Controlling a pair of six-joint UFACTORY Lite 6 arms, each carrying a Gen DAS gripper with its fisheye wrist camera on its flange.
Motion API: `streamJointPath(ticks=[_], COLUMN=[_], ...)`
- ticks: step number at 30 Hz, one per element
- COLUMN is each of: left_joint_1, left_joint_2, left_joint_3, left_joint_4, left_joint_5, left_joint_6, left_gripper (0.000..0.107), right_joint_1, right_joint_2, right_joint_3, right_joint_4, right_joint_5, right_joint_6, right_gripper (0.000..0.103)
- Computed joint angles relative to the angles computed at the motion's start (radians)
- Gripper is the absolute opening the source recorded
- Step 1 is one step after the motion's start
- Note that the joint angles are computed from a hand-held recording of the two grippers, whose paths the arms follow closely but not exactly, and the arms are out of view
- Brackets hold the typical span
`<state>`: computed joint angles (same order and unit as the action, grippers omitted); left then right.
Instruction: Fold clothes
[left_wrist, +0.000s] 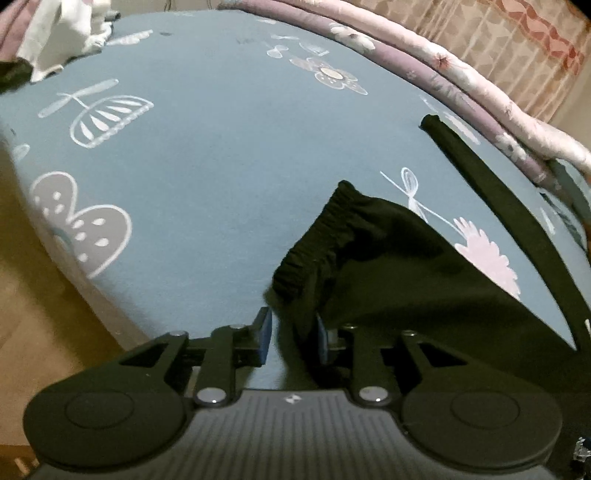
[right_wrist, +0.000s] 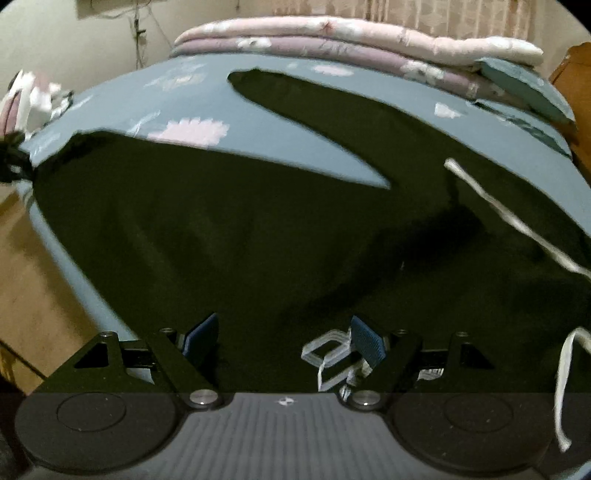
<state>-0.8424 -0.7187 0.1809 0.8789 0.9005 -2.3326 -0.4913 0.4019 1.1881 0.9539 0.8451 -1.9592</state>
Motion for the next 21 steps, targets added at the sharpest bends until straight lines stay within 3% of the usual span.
streamJointPath(ticks=[5, 7, 8, 9, 10, 16, 21], left_joint_1=[-0.142, -0.124, -0.104, -0.061, -0.019, 0.362, 0.599], left_joint_2=[0.092, 0.099, 0.098, 0.097, 0.098, 0.179, 0.333], left_joint_3=[0.109, 0.149, 0.164, 0.176, 0.180, 0.174, 0.172], left_joint_4=[-0.041, -0.016, -0.002, 0.019, 0.048, 0.234, 0.474], left_joint_5=[0.161, 0.193, 0.197, 0.174, 0.143, -0.172, -0.445], left_joint_6=[-0.003, 0.047, 0.072, 0.112, 0.143, 0.289, 0.203], left_gripper=[0.025, 0.032, 0.042, 0.053, 0.056, 0.056, 0.056], right_joint_1=[-0.086, -0.110, -0.121, -0.128, -0.136, -0.153, -0.125], right_joint_2=[0.035, 0.055, 0.062, 0.066, 0.070, 0.088, 0.081], right_joint_3=[0.004, 0.036, 0.049, 0.058, 0.065, 0.101, 0.105], right_joint_4=[0.027, 0.045, 0.055, 0.064, 0.072, 0.089, 0.102], right_joint_5=[0.080, 0.121, 0.133, 0.145, 0.156, 0.188, 0.163], right_joint_6=[-0.057, -0.051, -0.055, -0.061, -0.066, -0.057, -0.016], right_gripper=[0.086, 0.086, 0.086, 0.086, 0.086, 0.086, 0.086])
